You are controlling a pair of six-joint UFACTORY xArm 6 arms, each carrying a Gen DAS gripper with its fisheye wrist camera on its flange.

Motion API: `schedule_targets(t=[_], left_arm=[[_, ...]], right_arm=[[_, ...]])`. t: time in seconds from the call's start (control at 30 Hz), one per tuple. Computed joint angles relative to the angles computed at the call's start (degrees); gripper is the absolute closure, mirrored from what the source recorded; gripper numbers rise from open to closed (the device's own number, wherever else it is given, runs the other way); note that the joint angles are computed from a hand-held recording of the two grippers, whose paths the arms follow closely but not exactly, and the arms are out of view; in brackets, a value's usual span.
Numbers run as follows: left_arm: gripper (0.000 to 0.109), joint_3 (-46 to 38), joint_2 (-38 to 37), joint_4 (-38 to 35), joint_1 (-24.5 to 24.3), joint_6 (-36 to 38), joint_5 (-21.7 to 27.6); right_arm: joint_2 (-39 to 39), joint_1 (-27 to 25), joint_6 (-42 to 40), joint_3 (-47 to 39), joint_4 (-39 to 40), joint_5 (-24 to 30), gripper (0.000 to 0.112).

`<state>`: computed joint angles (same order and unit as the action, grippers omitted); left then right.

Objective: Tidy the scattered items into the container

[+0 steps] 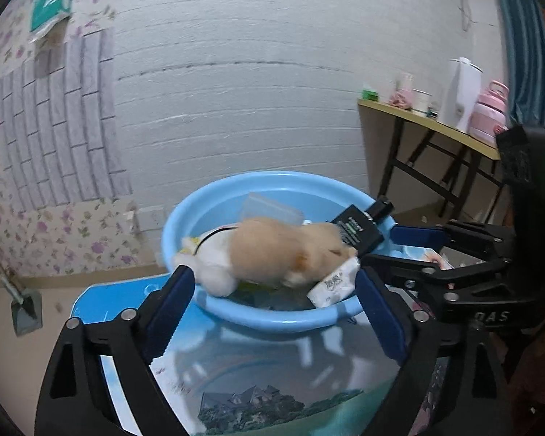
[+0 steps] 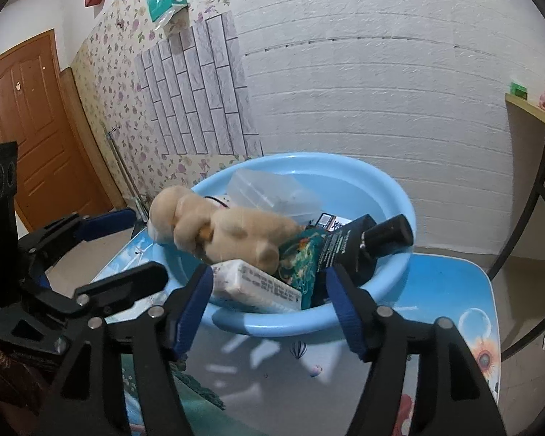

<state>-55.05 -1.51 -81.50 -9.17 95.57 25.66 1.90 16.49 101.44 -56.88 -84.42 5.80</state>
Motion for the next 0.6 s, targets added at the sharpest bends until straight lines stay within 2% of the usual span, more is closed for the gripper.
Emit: schedule_targets(t=[0.13,0.3,0.43,0.6], left_arm=[[0.017,0.29,-0.2,4.64,-0.04,-7.2,-3.43],[0.016,2.04,-1.92,7.51,1.02,-12.58,-5.5],[0.016,4.09,-4.56,6.78,1.68,-13.11,-6.09],[0.015,7.12,-7.99,5.98,2.87,-11.55,-4.47]], right_arm=[[-1.76,1.89,-4.61,1.26,5.43,3.76,0.045],[-3.74,4.81,-9.03,2.26,11.87,8.82,0.04],[-5.76,7.74,-10.9,2.86,15.07,13.15,0.037],[-8.36,11.02,-10.14,3.94,14.73,17.15,0.034]])
